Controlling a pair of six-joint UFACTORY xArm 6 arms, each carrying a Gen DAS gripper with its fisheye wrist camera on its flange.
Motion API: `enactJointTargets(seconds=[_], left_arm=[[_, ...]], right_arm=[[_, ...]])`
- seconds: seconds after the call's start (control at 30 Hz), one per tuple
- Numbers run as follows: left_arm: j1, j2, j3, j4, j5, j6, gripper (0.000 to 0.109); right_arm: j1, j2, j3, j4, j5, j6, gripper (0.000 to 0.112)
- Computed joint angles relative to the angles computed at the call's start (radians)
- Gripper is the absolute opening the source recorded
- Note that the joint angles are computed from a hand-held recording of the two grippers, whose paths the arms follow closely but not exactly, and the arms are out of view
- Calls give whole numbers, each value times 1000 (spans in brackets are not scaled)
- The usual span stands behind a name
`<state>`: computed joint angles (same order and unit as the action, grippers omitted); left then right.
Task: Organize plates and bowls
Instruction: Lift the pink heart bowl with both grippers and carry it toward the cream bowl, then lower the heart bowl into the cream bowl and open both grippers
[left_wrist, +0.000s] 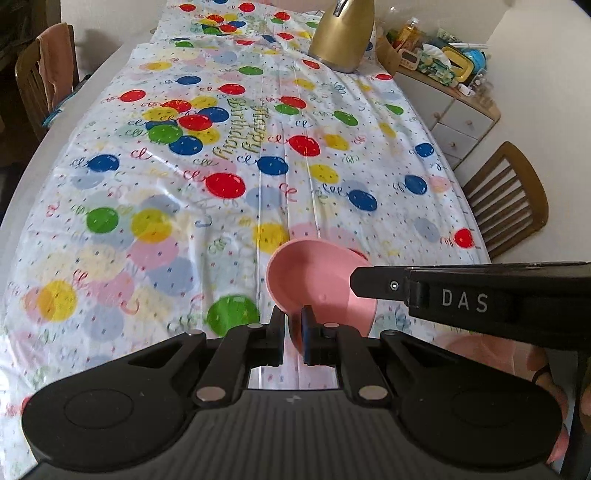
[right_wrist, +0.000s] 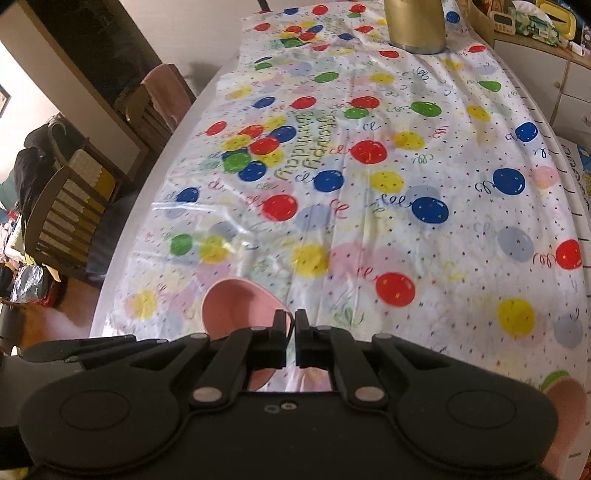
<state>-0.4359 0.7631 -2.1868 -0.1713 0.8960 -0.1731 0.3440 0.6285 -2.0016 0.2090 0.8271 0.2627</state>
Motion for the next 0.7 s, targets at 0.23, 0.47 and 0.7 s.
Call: enactJointTargets(seconds=[0.23, 0.47, 0.7], left_arm=[[2, -193, 289, -7, -103, 22, 8], [8, -332, 488, -9, -169, 37, 8], [13, -429, 629, -4, -189, 48, 8]], right_arm=[[46, -112, 155, -24, -65, 32, 3], [89, -187, 258, -48, -109, 63, 3], [126, -227, 324, -57, -128, 87, 3]])
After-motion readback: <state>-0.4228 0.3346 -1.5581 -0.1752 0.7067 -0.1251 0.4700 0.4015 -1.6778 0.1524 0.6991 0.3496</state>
